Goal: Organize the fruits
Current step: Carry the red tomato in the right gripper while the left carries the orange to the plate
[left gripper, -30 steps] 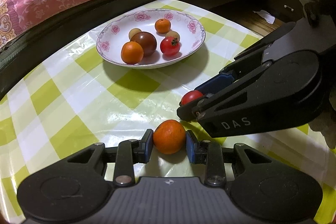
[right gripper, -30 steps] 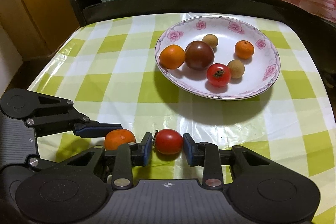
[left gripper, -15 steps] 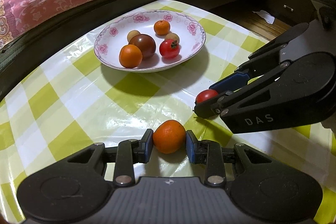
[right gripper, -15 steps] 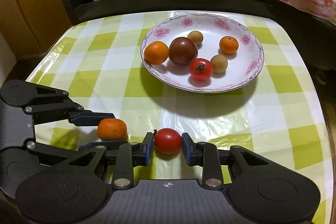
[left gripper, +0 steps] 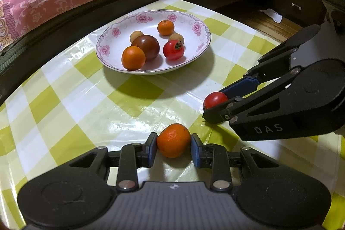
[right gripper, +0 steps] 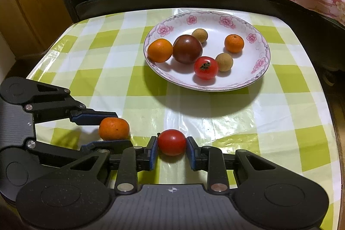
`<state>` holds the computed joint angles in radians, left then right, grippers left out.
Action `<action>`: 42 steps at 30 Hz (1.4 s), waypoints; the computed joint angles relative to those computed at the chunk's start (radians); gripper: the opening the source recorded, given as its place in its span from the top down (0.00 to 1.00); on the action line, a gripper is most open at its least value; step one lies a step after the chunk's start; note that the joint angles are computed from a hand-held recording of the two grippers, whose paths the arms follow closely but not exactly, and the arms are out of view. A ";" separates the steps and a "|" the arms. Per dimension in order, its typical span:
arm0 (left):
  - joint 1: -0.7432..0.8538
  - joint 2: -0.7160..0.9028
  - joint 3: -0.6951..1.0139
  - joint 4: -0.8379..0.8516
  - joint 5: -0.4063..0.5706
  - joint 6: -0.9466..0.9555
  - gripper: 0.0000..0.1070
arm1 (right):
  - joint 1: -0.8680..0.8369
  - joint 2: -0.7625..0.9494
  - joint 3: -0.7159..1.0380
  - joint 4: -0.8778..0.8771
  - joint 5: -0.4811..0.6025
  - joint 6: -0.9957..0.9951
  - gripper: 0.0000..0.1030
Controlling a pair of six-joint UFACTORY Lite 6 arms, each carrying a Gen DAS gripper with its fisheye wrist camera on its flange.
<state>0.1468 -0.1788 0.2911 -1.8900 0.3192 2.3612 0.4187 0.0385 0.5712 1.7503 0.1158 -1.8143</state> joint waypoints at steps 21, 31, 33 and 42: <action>-0.043 -0.051 0.045 -0.062 -0.052 -0.033 0.63 | 0.006 -0.093 -0.035 0.331 -0.040 -0.317 0.77; -0.052 -0.043 0.086 -0.131 -0.059 0.012 0.63 | 0.007 -0.107 -0.018 0.495 -0.057 -0.469 0.77; -0.045 -0.040 0.097 -0.129 -0.056 0.009 0.63 | 0.012 -0.106 -0.008 0.567 -0.063 -0.535 0.77; -0.069 0.008 0.159 -0.251 -0.063 0.111 0.63 | 0.003 -0.087 0.029 0.745 -0.061 -0.708 0.76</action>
